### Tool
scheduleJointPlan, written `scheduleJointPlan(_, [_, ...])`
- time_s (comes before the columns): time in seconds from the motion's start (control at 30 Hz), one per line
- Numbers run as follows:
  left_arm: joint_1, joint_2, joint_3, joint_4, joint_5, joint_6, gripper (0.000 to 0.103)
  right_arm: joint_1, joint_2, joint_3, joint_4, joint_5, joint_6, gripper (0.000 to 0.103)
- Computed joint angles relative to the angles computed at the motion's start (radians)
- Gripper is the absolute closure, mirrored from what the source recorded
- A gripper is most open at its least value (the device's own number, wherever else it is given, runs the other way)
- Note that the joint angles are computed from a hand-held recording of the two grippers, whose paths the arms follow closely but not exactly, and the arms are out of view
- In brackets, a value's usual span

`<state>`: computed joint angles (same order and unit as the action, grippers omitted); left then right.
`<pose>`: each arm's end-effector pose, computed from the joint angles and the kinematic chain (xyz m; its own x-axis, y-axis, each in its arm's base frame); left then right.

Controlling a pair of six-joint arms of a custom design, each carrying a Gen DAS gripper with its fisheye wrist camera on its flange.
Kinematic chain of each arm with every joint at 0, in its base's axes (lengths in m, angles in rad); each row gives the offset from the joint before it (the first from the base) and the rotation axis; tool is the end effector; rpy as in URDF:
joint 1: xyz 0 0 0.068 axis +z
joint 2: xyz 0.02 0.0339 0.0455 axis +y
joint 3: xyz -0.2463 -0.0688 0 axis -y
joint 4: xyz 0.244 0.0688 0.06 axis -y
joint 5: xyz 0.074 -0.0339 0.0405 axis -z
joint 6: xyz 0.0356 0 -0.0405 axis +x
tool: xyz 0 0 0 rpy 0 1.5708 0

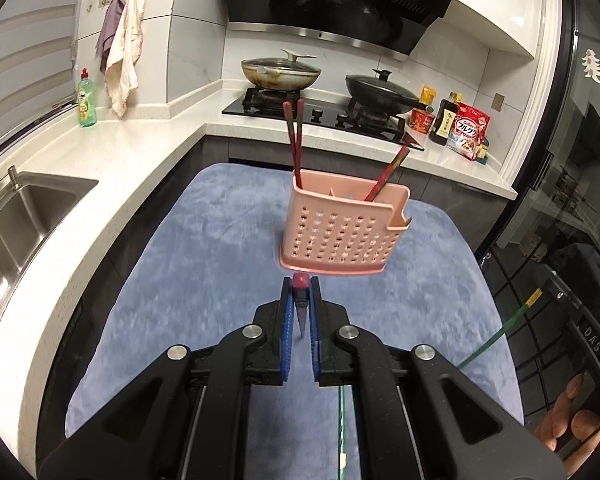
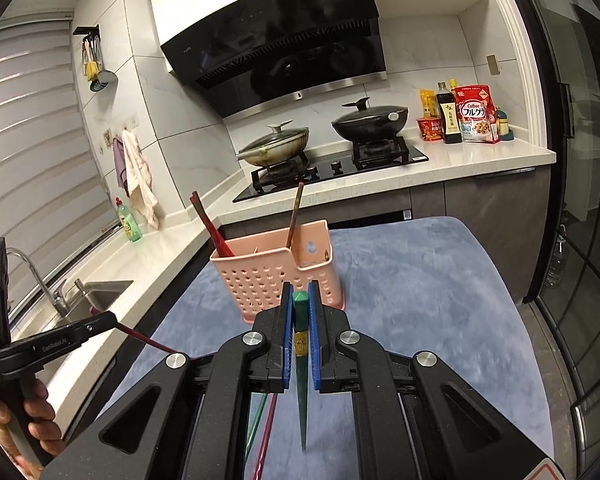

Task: Organize utensils
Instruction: 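Lift both chopsticks and carry them over the pink holder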

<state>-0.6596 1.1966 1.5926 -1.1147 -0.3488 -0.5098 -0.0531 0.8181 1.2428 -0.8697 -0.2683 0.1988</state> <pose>0.1756 -0.1208 0.4215 -0.6360 -0.0872 -0.7668 0.0713 0.9827 -0.1709 0.1473 0.0016 0.4018 -0.4585 0.2151 -0.8623 -0.0992 0.9518 0.2901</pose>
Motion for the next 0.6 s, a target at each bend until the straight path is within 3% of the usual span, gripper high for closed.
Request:
scheduleJointPlan(0.33, [0.077,0.179,0.288,-0.011,0.056,0.101,0.096,-0.033,0.165,0.138,0.061,-0.067,0.020,0.096])
scheduleJointPlan(0.43, [0.108,0.265,0.441,-0.036,0.082,0.127,0.096,-0.043,0.245,0.226,0.086,-0.094,0.039,0.096])
scheduleJointPlan(0.6, [0.141,0.479,0.825,-0.123,0.078,0.174,0.096,-0.048,0.412,0.435,0.127,-0.114,0.090,0.096])
